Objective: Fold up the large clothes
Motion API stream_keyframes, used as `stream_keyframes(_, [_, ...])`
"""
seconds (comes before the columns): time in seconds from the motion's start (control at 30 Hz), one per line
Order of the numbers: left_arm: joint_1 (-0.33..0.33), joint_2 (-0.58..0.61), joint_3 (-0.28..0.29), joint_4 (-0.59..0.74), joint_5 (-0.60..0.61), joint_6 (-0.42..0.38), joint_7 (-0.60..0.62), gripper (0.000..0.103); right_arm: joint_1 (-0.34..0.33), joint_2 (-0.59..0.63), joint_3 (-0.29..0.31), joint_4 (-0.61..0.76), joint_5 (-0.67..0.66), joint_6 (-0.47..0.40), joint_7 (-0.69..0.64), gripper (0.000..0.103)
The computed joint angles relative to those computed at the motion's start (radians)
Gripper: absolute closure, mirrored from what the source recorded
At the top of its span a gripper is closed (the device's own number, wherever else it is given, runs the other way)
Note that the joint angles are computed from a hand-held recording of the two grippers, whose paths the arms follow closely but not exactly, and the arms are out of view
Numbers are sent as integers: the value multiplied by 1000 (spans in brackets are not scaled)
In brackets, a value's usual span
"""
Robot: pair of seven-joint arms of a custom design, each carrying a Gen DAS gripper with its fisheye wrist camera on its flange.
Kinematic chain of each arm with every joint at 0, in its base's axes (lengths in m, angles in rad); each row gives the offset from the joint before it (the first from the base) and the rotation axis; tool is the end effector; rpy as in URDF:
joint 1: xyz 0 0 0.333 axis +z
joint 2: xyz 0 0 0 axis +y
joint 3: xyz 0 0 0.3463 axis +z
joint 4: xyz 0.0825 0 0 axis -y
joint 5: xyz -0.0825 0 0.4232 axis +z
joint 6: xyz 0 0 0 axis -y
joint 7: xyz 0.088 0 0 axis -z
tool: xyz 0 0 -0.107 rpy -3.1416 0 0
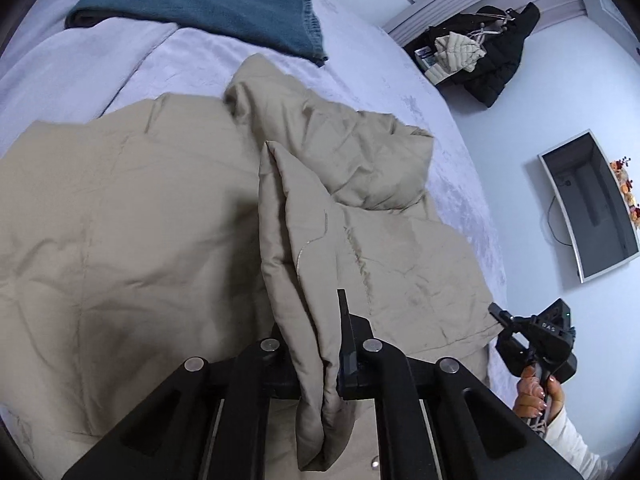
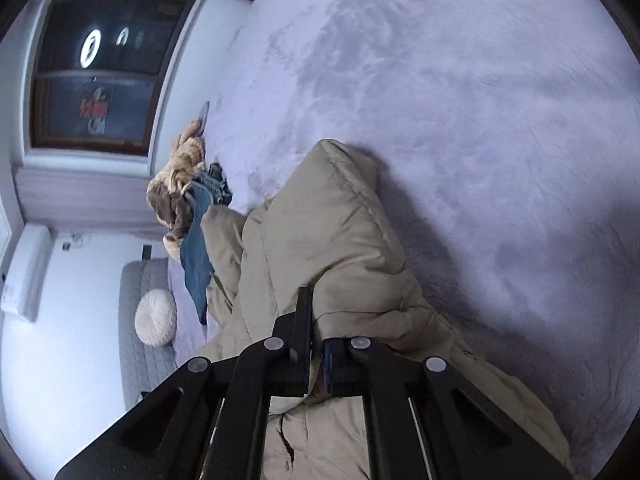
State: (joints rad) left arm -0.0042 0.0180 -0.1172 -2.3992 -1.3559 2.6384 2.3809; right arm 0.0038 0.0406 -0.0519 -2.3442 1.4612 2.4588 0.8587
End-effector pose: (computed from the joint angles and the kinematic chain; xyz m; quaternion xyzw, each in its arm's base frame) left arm 0.5244 -0.0389 0.3171 0.7299 -0.5734 0.3639 0.0773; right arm 0.5416 -0.0268 0.3240 -0.4497 0.7772 0.1473 0.4146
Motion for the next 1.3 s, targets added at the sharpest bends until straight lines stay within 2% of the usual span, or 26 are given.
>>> stream_keyframes(0.13, [5,49,-5,-2,14,50,0,92,21,32,17,-16,-104,76,34,98])
stream_keyframes(0.23, [5,54,-15,-6,35,80,-2,91,18,62,24,-21,-97,95,11,98])
stream_keyframes(0.33, [-4,32,-21,-30,111,139,-73,87,22,52,30,-26,-150,123,38,98])
stream_keyframes(0.4, [-7,13,-20,-47,172,167,-130,87,23,26,27,-37,-234,122,89,88])
stream_keyframes(0.43, [-9,-1,-18,-58,203,179,-159,87,27,6,25,-46,-319,126,145,77])
stream_keyframes(0.5, [-14,-36,-13,-87,269,211,-215,87,38,-50,24,-80,-451,160,217,69])
stream_keyframes(0.57, [-23,-63,-7,-108,311,250,-243,87,55,-127,25,-133,-504,235,214,69])
stream_keyframes(0.67, [-43,-101,13,-121,305,280,-223,87,90,-175,19,-164,-549,368,215,70])
stream_keyframes(0.7, [-51,-111,21,-121,291,287,-210,87,99,-170,10,-156,-560,389,227,75])
stream_keyframes(0.73, [-61,-118,27,-115,272,294,-197,87,108,-155,-3,-136,-554,394,228,79])
stream_keyframes(0.8, [-84,-117,39,-88,208,285,-132,87,116,-122,-30,-90,-489,358,177,79])
stream_keyframes(0.87, [-93,-92,29,-64,224,293,-130,87,113,-67,-29,-26,-428,330,122,79])
stream_keyframes(0.93, [-88,-43,3,-55,399,335,-260,87,107,-10,-3,28,-410,330,110,79])
stream_keyframes(0.97, [-83,-6,-3,-56,554,363,-389,87,99,21,9,56,-406,320,101,79])
stream_keyframes(1.0, [-100,21,19,-55,643,373,-468,87,93,53,20,76,-431,322,112,79])
stream_keyframes(1.03, [-84,49,5,-46,663,370,-491,87,92,85,28,91,-488,337,155,79])
stream_keyframes(1.07, [-38,72,-43,-37,612,373,-453,87,90,120,34,106,-540,345,199,79])
stream_keyframes(1.13, [-12,96,-81,-27,530,395,-380,87,71,156,57,115,-564,353,209,84])
stream_keyframes(1.23, [0,107,-100,-30,566,419,-397,87,46,178,89,108,-601,406,212,84])
stream_keyframes(1.3, [7,102,-103,-35,599,416,-426,87,28,175,100,103,-622,407,232,84])
